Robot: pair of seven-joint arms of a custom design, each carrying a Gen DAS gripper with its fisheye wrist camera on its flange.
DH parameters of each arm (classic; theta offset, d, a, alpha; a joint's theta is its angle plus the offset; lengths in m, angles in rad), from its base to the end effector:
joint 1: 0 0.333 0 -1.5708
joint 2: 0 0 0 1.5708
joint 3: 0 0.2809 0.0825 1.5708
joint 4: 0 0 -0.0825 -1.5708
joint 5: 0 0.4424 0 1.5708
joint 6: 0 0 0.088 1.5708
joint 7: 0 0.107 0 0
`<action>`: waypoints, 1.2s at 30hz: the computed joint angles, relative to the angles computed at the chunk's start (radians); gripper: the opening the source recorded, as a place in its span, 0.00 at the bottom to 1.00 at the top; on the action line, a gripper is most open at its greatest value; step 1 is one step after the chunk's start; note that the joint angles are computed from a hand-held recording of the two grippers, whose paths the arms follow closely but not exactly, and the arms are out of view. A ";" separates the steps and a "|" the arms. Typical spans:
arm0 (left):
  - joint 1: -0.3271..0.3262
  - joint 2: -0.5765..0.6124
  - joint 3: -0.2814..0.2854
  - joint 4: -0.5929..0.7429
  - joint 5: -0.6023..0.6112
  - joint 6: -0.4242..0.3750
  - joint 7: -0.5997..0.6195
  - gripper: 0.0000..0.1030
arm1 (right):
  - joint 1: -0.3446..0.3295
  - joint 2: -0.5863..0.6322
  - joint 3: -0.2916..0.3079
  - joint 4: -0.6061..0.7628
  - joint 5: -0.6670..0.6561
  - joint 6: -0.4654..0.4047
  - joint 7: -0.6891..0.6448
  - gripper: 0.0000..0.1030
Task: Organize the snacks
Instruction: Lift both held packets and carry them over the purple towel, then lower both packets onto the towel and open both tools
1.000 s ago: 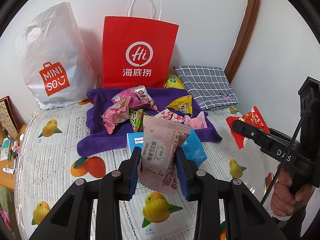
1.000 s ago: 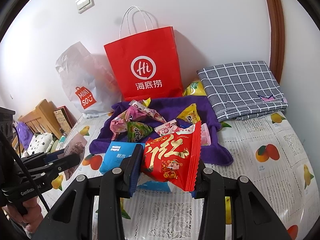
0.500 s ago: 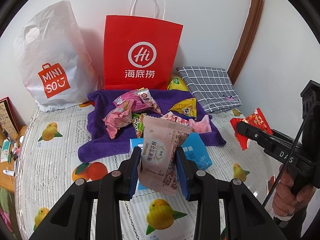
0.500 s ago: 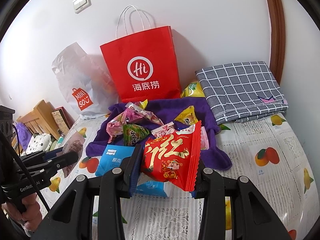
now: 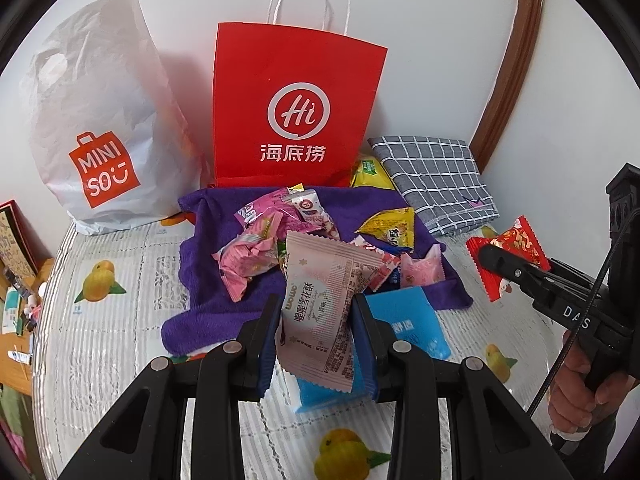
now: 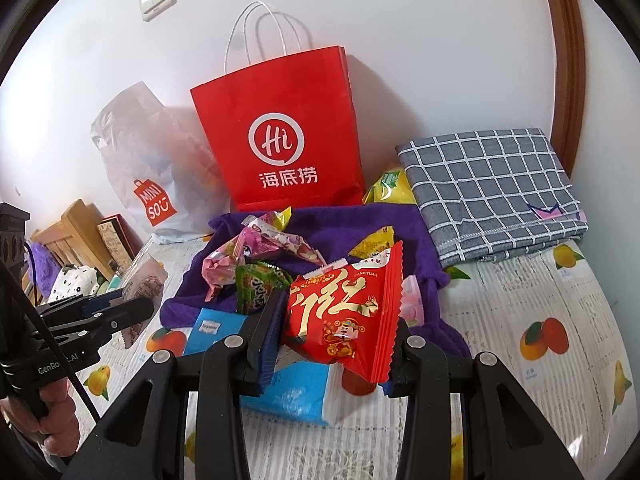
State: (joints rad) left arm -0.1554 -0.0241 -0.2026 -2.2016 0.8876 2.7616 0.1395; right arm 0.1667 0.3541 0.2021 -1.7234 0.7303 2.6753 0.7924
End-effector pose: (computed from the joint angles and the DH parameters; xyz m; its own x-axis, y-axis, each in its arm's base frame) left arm 0.5596 -0.2444 0.3774 0.2542 -0.9512 0.1747 -0.6765 -0.3040 -0.6708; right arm 0.6929 0.2326 0.3829 0.5827 -0.7813 -0.2238 -0.6686 -0.3042 -0.6786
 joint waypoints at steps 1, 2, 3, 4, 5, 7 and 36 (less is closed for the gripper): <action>0.002 0.007 0.002 0.005 -0.003 0.001 0.006 0.32 | 0.004 0.013 -0.002 0.016 -0.009 -0.001 0.006 0.38; 0.003 0.014 0.005 0.011 -0.006 0.003 0.012 0.32 | 0.006 0.027 -0.001 0.032 -0.015 -0.001 0.010 0.38; 0.004 0.021 0.008 0.018 -0.009 0.005 0.018 0.32 | 0.008 0.038 0.000 0.044 -0.022 0.000 0.013 0.38; 0.005 0.030 0.012 0.025 -0.011 0.006 0.024 0.32 | 0.010 0.049 0.002 0.057 -0.029 0.001 0.017 0.38; 0.005 0.039 0.016 0.033 -0.014 0.006 0.030 0.32 | 0.012 0.062 0.003 0.071 -0.038 0.002 0.021 0.38; 0.004 0.052 0.024 0.047 -0.021 0.007 0.042 0.32 | 0.013 0.085 0.006 0.099 -0.056 0.002 0.031 0.38; -0.039 0.238 0.129 0.259 -0.120 -0.007 0.220 0.32 | 0.043 0.455 0.008 0.594 -0.310 -0.089 0.238 0.38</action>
